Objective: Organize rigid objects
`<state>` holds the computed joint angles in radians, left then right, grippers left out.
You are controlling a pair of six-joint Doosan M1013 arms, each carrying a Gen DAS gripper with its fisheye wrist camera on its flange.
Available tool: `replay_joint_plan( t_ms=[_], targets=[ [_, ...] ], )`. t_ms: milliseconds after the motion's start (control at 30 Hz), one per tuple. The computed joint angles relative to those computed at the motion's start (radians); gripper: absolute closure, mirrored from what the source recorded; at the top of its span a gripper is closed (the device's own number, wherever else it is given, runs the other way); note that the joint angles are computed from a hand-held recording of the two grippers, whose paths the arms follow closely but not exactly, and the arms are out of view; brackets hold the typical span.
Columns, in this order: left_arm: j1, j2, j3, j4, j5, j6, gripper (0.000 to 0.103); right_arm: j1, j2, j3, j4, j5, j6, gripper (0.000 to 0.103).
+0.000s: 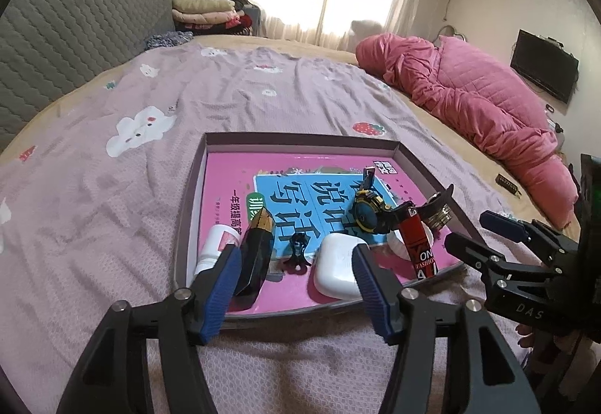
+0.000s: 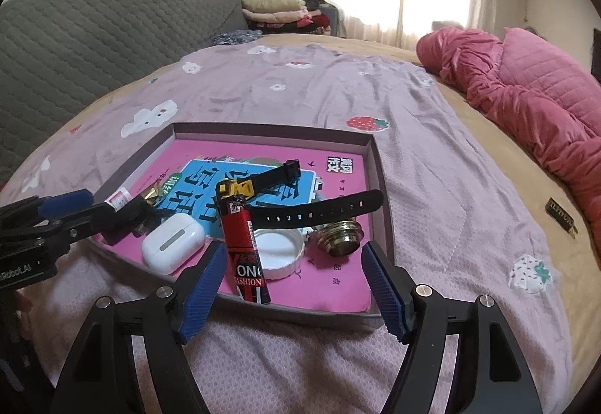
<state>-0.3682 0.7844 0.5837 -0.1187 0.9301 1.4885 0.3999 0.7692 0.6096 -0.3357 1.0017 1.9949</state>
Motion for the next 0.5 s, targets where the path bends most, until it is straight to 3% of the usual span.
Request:
replay_joint_plan(
  t_ms=[500],
  targets=[
    [-0.006,-0.013,0.015,0.08,0.032,-0.095,0.038,0.013,-0.035,0.051,-0.037,-0.03,0.072,0.028]
  ],
)
